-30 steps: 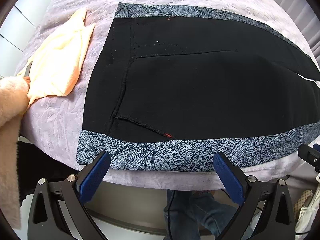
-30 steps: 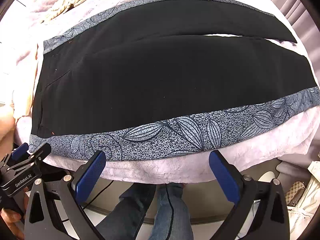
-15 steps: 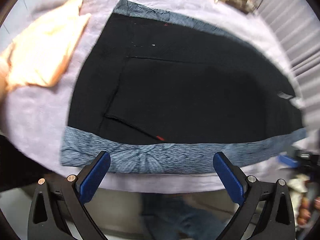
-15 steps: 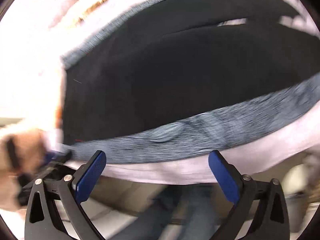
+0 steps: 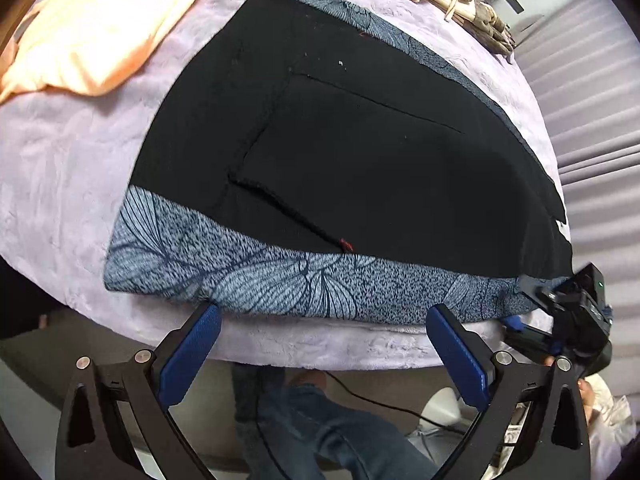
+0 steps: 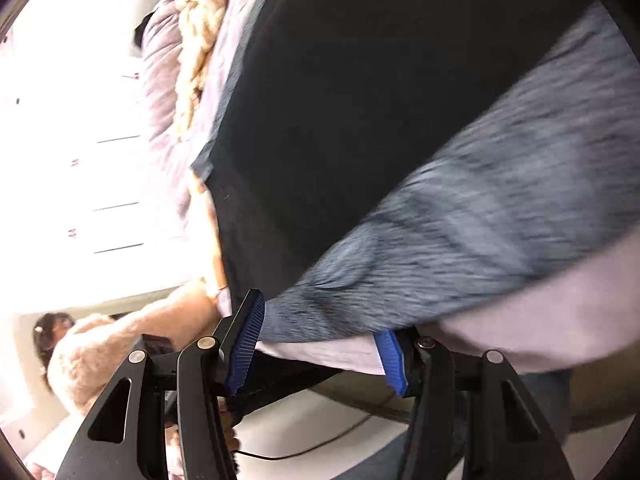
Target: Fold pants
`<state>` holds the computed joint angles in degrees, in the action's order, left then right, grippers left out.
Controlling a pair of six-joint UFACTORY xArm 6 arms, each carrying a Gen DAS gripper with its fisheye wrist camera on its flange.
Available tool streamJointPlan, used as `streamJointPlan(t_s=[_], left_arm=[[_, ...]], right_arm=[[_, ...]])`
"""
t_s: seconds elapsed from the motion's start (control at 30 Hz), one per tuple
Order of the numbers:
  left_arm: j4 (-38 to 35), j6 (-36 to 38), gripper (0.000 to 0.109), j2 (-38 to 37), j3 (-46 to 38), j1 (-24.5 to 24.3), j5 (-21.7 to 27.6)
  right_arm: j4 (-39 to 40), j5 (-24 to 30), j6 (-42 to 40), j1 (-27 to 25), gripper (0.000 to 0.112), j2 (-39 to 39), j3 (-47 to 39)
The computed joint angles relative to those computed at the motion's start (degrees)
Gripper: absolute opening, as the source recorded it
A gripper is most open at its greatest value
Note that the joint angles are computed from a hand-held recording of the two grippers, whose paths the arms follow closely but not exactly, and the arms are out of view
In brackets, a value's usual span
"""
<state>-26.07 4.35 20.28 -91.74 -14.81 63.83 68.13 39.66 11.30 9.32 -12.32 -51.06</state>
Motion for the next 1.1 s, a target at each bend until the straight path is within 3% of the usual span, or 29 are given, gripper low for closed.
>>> streamJointPlan(t_s=[0.13, 0.27, 0.4, 0.47, 0.63, 0.77, 0.8, 0.83, 0.9, 0.93, 1.0, 1.1], left_arm=[[-3.5, -0.5, 0.103, -0.9, 1.8, 0.8, 1.3], [-11.8, -0.9, 0.103, -0.8, 2.5, 1.4, 2.3], [-16.8, -3.4, 0.103, 1.9, -0.1, 1.0, -1.9], [-16.1, -6.0, 0.101, 4.0, -2.5, 0.9, -4.0], [-12.8, -6.8, 0.055, 8.4, -8.1, 2.2, 1.0], [-10.3, -5.4, 0.038, 9.0, -8.4, 2.6, 3.2], [-9.9, -5.1, 0.038, 9.3, -9.0, 2.7, 4.0], [-9.7, -5.2, 0.038, 9.6, -9.6, 2.8, 4.7], [-8.0, -5.7, 0.038, 10.6, -12.3, 2.6, 6.3], [-7.1, -5.9, 0.038, 10.8, -13.8, 2.4, 6.8], [-6.9, -6.3, 0.038, 10.9, -16.4, 2.2, 7.3], [-6.8, -8.7, 0.038, 14.3, -26.1, 1.9, 7.7]], right_arm=[[3.9, 1.6, -2.9, 2.2, 0.059, 5.9, -4.7], [5.0, 1.1, -5.9, 2.9, 0.060, 8.7, -11.6], [3.5, 2.9, -7.2, 1.8, 0.061, 8.9, -16.2], [1.8, 4.0, -6.6, 1.6, 0.061, 9.3, -17.3], [-4.6, 4.6, -0.2, 1.0, 0.061, 5.7, -11.0], [-6.1, -2.1, 7.6, -0.2, 0.060, -2.7, 0.8], [-3.2, -4.2, 7.8, -0.5, 0.053, -4.1, 3.1], [2.0, -8.0, 7.9, -0.1, 0.031, -6.2, 6.2], [7.1, -12.9, 10.2, 0.6, 0.008, -8.9, 9.9], [6.0, -14.3, 11.8, 0.7, 0.007, -9.8, 10.6], [-2.7, -12.1, 15.4, -0.9, 0.007, -10.0, 8.5], [-15.0, -1.5, 13.8, -5.8, 0.007, -5.4, -2.8]])
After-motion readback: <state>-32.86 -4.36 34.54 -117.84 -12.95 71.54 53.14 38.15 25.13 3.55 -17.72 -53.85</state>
